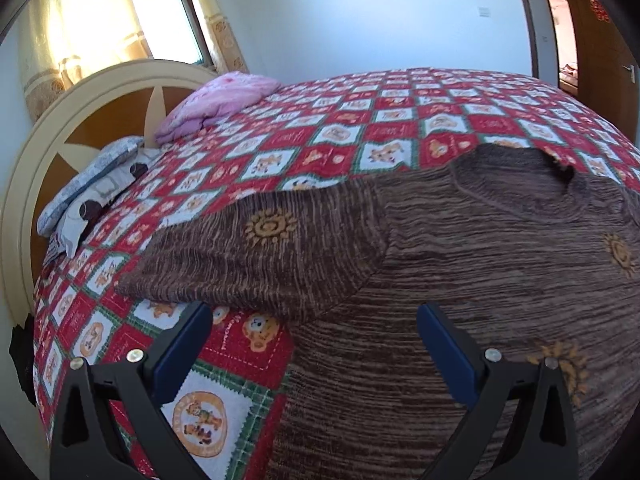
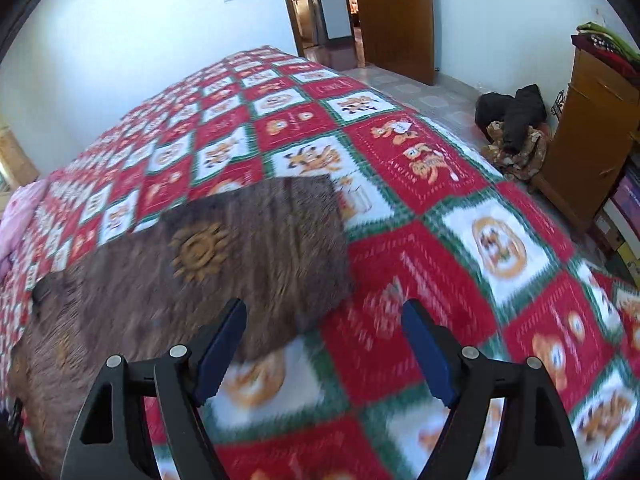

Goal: Fold small clothes

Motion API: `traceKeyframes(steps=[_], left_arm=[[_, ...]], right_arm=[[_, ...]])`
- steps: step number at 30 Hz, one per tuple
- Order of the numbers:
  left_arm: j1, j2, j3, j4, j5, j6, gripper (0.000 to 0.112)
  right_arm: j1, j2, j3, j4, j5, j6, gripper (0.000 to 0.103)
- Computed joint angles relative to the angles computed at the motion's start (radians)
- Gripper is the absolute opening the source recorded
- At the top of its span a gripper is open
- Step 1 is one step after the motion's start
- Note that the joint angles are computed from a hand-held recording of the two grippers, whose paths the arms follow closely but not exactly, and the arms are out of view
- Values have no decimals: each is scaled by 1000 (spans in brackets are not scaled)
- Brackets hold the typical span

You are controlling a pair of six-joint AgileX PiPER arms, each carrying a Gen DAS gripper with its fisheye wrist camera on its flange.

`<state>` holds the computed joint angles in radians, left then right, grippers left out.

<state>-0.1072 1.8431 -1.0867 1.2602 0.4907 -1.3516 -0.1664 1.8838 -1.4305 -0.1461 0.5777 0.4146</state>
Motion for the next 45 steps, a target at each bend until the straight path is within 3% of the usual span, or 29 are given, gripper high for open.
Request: traceKeyframes(steps=[3, 6, 8, 9, 10, 13, 16, 28, 36, 42, 44, 45], left_arm=[[8, 34, -26, -55, 1, 34, 103], [19, 60, -41, -94, -4, 65, 103], [30, 61, -46, -124, -15, 87, 103], [29, 59, -45, -120, -15, 80, 103], [23, 61, -46, -116, -12, 76, 103], [15, 61, -41, -89, -12, 61, 103], [13, 52, -29, -63, -24, 46, 103], [71, -50, 45, -205, -177, 202, 103], [104, -91, 90, -258, -242, 256, 103], [128, -119, 122, -270, -261, 279, 103], [133, -133, 130, -274, -257, 291, 103], [134, -139, 132, -289, -251, 310, 103]], right_arm=[[-12, 84, -104, 32, 45, -44, 70], [13, 132, -161, -56, 83, 12, 66], [35, 144, -185, -95, 105, 21, 43], [44, 148, -199, -92, 116, -4, 26], [49, 153, -212, -82, 124, -25, 19], [81, 152, -237, -108, 150, -32, 13], [108, 128, -241, -103, 152, -34, 12], [352, 73, -361, -174, 218, -38, 11], [573, 180, -563, -159, 298, -84, 11], [666, 319, -660, -64, 282, -100, 12], [664, 368, -663, 69, 247, -151, 18], [659, 380, -662, 120, 244, -177, 35]])
